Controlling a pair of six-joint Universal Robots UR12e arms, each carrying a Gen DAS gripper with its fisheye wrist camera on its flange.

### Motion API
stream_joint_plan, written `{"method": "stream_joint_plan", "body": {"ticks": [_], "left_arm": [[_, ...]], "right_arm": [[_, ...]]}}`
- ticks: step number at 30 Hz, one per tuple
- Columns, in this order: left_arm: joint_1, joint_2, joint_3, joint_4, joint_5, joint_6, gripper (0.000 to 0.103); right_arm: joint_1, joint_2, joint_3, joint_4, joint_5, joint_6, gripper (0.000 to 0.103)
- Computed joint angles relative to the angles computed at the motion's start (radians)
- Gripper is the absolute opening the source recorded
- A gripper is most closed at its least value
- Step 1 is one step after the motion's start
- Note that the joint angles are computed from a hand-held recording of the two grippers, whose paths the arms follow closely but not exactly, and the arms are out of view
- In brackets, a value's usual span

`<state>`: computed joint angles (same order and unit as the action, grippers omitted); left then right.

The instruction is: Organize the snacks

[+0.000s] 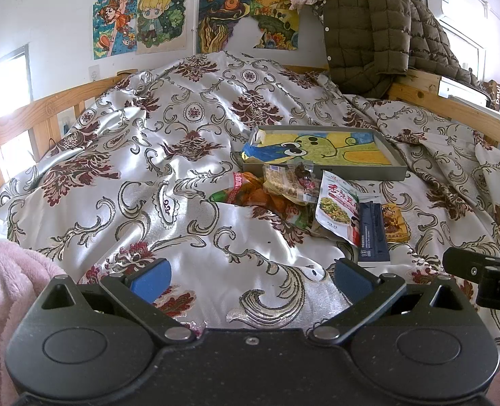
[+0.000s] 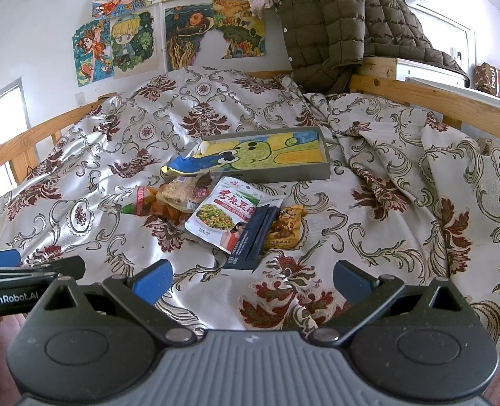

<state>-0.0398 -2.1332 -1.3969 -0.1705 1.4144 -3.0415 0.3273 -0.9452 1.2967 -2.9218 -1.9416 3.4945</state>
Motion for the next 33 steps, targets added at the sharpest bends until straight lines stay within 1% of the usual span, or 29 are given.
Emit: {"method": "stream_joint_plan", "body": {"ticks": [18, 23, 27, 29, 30, 33], "left_arm": [[0.000, 0.000, 0.000, -0.001, 0.000, 0.001, 0.102], [0.002, 0.001, 0.004, -0.018, -0.003, 0.009, 0.102], [-0.001, -0.005, 0.015, -0.042, -0.004, 0.015, 0.102], [0.001, -0.008, 0.029, -0.073, -0.016, 0.022, 0.102], [0.000, -0.008, 0.037, -0.089, -0.020, 0.027, 0.102], [0.001, -0.025, 0.081, -0.150, -0.044, 0.044, 0.102]], "right_arm": [[0.000, 0.001, -0.003, 0.005, -0.003, 0.000, 0.103], [-0.004, -0.003, 0.004, 0.014, 0.000, 0.003, 0.103], [-0.006, -0.006, 0.002, 0.042, 0.003, 0.006, 0.103], [-0.009, -0.008, -0.002, 0.062, 0.011, 0.010, 0.103], [-0.010, -0.007, -0.012, 0.087, 0.022, 0.016, 0.103], [-0.029, -0.006, -0.034, 0.164, 0.099, 0.031, 0.103]]}}
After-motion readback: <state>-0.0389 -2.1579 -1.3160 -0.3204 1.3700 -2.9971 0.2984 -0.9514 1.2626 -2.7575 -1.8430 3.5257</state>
